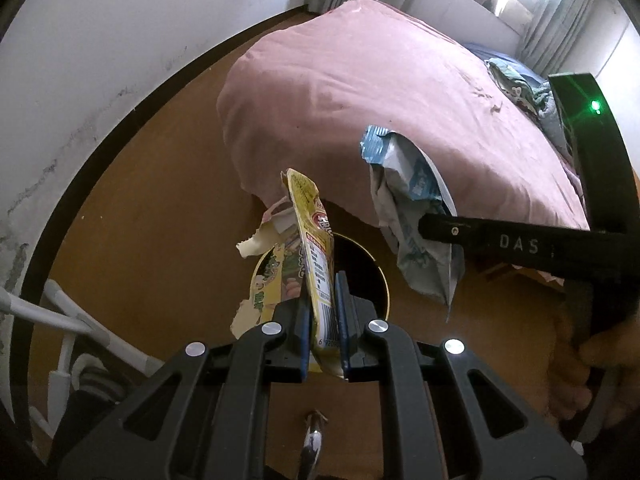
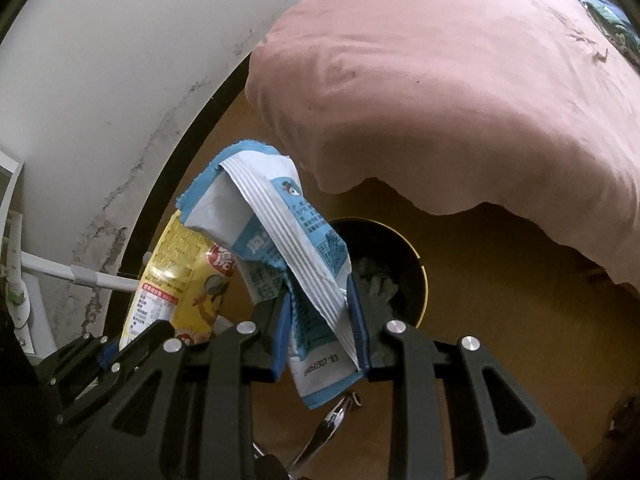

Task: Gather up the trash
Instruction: 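Carry packet and wrapper over the black bin and open both tools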

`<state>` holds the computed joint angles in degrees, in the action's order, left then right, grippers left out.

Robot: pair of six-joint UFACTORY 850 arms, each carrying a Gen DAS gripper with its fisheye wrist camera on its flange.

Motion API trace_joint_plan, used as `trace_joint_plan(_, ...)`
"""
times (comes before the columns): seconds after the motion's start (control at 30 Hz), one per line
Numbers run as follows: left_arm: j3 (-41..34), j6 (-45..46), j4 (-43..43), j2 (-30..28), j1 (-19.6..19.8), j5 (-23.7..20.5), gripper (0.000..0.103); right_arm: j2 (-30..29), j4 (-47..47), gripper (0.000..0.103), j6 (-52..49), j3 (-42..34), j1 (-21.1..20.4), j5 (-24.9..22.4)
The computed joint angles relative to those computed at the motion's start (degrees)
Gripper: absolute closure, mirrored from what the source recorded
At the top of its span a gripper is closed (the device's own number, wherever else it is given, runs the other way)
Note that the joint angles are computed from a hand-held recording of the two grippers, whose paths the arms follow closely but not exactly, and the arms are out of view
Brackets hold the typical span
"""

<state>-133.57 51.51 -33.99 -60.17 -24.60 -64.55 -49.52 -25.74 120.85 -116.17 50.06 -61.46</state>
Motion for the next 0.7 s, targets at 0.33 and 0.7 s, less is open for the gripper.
trace_joint_plan(0.33,1.94,0.5,0.22,0.74,-0.13,-1.22,0.093,-1.13,-2.0,0.031,1.44,-3.8,0.56,-5.21)
trace_joint_plan(0.7,0.75,1.89,-0.17,0.81,-1.08,-1.72,0.041,1.12,-8.36,0.03,10.84,-0.97,2.27,-8.4)
